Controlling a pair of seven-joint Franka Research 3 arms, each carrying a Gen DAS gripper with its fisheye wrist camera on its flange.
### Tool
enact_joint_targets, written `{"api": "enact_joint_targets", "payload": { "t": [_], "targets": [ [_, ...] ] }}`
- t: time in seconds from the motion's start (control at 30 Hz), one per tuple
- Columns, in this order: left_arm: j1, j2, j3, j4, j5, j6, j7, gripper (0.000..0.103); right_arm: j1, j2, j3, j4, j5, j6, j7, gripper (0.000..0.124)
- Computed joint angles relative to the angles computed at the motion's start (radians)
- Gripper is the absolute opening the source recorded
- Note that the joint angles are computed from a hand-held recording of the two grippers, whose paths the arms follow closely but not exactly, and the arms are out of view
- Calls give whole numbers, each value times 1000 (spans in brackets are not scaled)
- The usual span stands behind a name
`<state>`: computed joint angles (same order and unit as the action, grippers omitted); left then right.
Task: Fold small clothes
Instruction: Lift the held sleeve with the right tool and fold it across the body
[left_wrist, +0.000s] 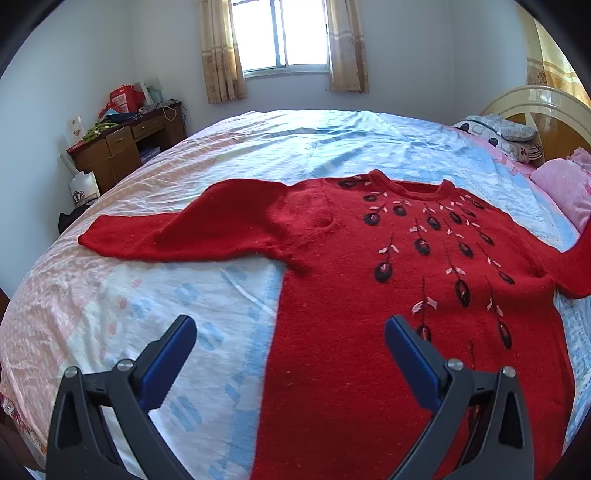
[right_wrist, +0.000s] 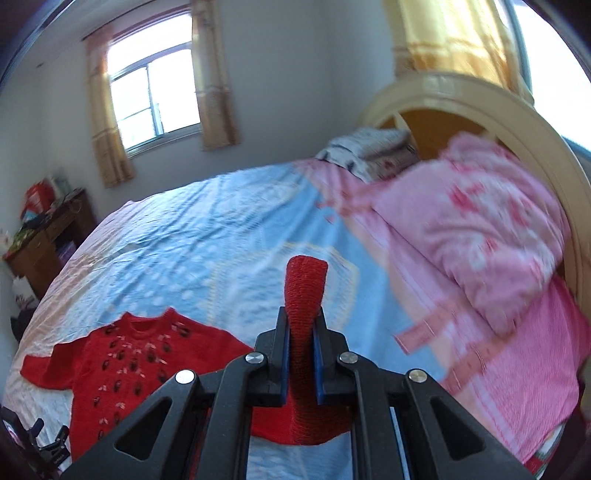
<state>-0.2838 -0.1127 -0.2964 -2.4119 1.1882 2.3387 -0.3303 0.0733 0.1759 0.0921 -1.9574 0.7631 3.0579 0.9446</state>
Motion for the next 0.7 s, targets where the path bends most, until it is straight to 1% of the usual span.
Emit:
{"api": "enact_joint_targets", "payload": {
  "t": [0.07,0.13,0.2,0.3,0.33,0.43,0.5,0.7],
  "targets": [
    [4,-9,5,-9,-1,10,-5,103,43,1,-13,17,-73,6,55,9],
    [16,-23,14,-23,8,46,-23,103,68,3,-16,33,-120,6,93,9],
    [23,-34,13,-33,12,54,-29,103,99,9,-19,53,-178,7,136,9],
    [36,-52,15,-51,17,83,-48,103,162,26,-40,89,-300,9,225,9],
    [40,-54,13,-54,19,84,-54,103,165,30,-33,97,-314,7,233,9],
    [49,-58,12,-61,20,92,-57,103,209,55,-26,141,-383,-4,282,9],
    [55,-58,13,-65,21,103,-63,103,224,72,-11,165,-403,-11,295,9],
    [72,-63,19,-79,26,135,-74,103,302,167,5,260,-477,-48,348,9]
  ]
}}
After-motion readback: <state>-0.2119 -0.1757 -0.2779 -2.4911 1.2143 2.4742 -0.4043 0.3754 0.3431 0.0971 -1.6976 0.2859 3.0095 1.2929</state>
